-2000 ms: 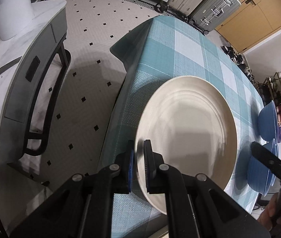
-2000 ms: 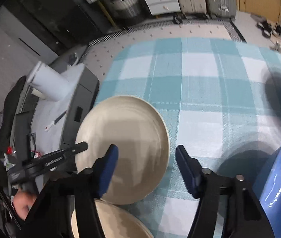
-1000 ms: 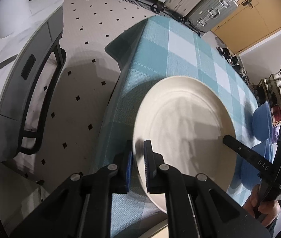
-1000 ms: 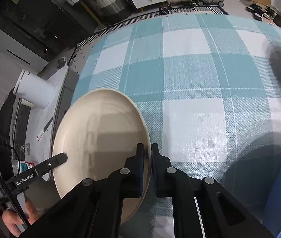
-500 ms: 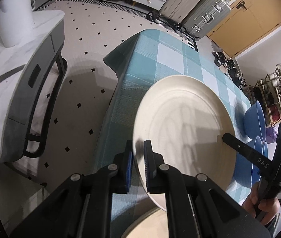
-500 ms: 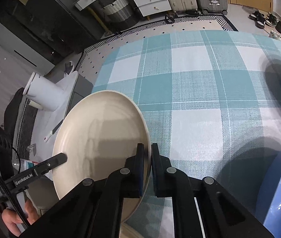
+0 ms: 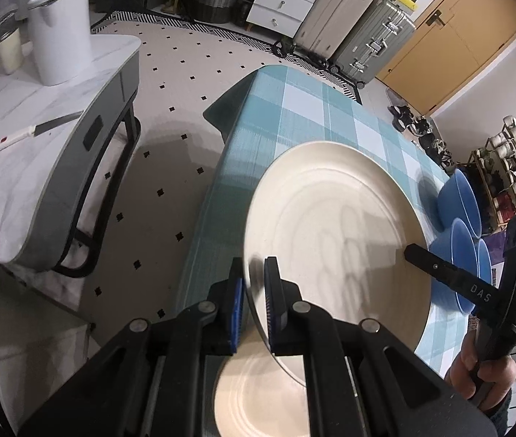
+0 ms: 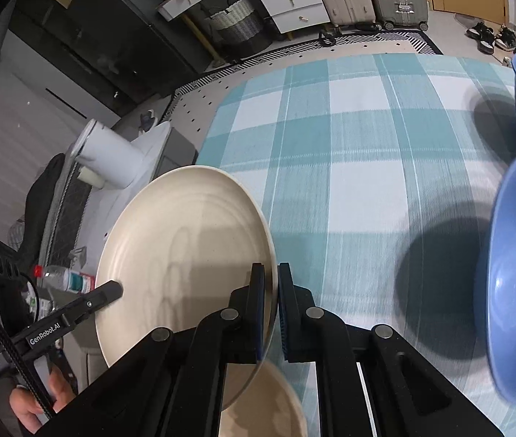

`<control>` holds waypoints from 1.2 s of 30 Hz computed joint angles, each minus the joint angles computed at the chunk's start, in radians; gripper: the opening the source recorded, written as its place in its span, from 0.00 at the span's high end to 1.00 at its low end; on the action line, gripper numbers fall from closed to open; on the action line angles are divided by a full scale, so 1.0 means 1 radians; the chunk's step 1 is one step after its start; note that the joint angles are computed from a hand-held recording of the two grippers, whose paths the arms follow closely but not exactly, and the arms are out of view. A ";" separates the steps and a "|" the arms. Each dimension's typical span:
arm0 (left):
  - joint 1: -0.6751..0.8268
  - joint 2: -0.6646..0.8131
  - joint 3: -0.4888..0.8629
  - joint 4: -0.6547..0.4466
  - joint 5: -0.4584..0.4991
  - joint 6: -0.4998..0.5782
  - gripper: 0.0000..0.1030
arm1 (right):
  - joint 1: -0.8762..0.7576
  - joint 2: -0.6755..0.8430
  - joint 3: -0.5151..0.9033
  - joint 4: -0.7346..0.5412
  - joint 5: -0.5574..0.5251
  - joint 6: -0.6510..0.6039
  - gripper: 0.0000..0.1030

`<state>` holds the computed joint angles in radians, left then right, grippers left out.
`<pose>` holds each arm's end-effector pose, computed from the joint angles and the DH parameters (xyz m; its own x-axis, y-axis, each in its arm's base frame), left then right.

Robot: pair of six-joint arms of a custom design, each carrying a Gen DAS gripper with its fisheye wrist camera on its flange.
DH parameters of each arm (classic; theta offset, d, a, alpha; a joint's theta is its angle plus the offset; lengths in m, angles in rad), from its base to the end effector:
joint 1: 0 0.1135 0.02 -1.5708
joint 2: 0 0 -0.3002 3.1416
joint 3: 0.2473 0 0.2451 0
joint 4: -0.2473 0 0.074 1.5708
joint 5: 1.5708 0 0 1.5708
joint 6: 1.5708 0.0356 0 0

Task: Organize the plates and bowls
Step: 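Carry the cream plate with both grippers over the cream plate stack, then lower the cream plate onto the stack and open both grippers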

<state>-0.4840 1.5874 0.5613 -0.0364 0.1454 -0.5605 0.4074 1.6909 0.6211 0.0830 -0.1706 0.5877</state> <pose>0.2212 -0.1221 0.1461 -0.9329 -0.1038 -0.3449 0.0318 0.9301 -0.3659 0.2573 0.1176 0.1409 -0.9016 0.2060 -0.3803 0.0282 0.9054 0.4236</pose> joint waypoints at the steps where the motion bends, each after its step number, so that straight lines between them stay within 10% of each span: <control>1: -0.004 -0.010 -0.024 0.011 0.007 -0.007 0.94 | 0.012 -0.015 -0.018 0.009 0.009 0.007 0.93; 36: -0.511 -0.101 -0.350 0.163 -0.378 -0.445 0.91 | 0.483 -0.068 -0.450 0.403 0.359 0.209 0.92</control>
<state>-0.9954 1.4859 0.2115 0.1263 -0.2325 -1.0052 0.8908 1.6225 0.1714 0.4856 0.1886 0.7971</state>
